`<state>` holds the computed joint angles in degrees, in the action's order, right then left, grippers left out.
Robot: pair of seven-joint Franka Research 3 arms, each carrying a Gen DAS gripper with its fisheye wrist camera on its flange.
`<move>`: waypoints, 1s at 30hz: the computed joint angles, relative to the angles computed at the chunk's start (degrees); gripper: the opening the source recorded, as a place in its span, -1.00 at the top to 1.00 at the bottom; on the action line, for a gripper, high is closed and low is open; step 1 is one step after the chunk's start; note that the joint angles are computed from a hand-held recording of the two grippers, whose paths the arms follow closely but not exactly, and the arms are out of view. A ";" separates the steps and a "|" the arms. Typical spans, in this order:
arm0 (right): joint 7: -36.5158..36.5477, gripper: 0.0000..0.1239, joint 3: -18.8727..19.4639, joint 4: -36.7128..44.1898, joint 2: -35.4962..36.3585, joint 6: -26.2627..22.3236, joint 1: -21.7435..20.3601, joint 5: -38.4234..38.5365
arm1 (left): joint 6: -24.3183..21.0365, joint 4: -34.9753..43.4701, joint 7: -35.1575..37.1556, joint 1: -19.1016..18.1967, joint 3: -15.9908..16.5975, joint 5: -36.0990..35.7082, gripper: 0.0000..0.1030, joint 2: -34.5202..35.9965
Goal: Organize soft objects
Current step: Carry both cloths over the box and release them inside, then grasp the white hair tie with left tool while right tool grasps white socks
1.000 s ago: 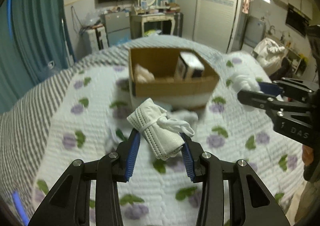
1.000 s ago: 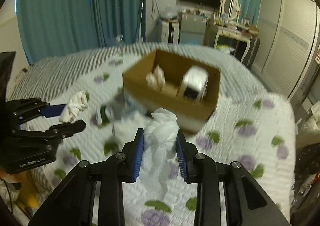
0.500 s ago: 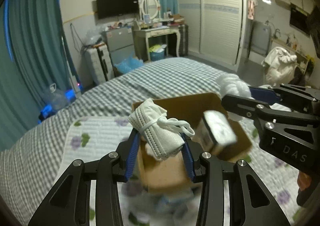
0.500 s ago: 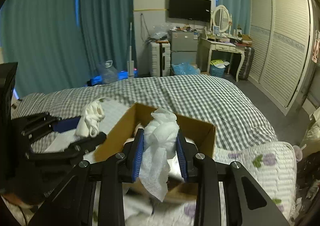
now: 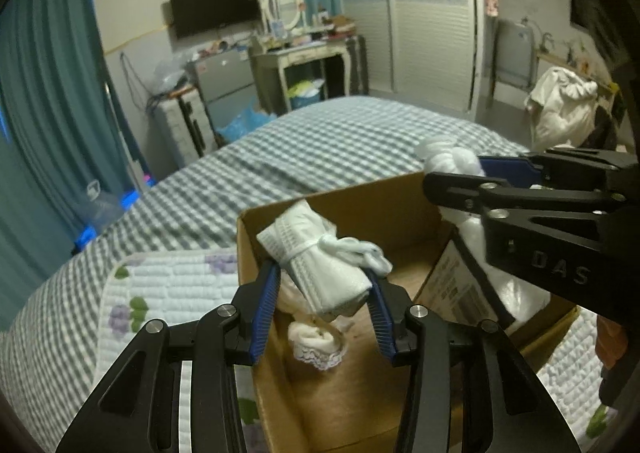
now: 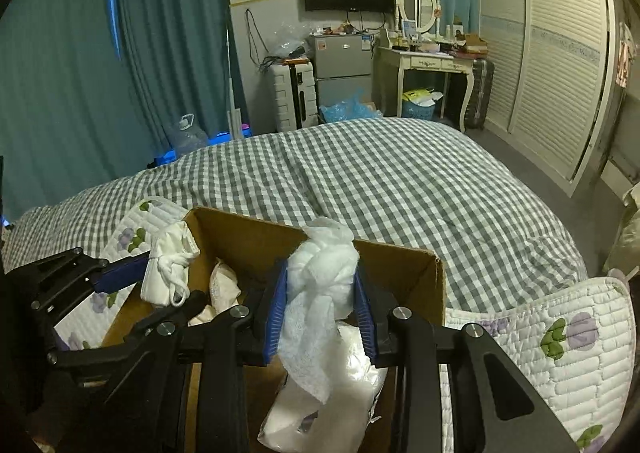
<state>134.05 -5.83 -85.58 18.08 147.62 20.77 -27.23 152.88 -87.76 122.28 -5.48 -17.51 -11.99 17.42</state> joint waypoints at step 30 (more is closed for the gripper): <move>13.21 -0.66 20.85 -2.96 -25.74 -30.50 2.81 -24.00 | 1.28 -21.41 20.68 -8.26 18.76 -27.23 -0.88 -35.18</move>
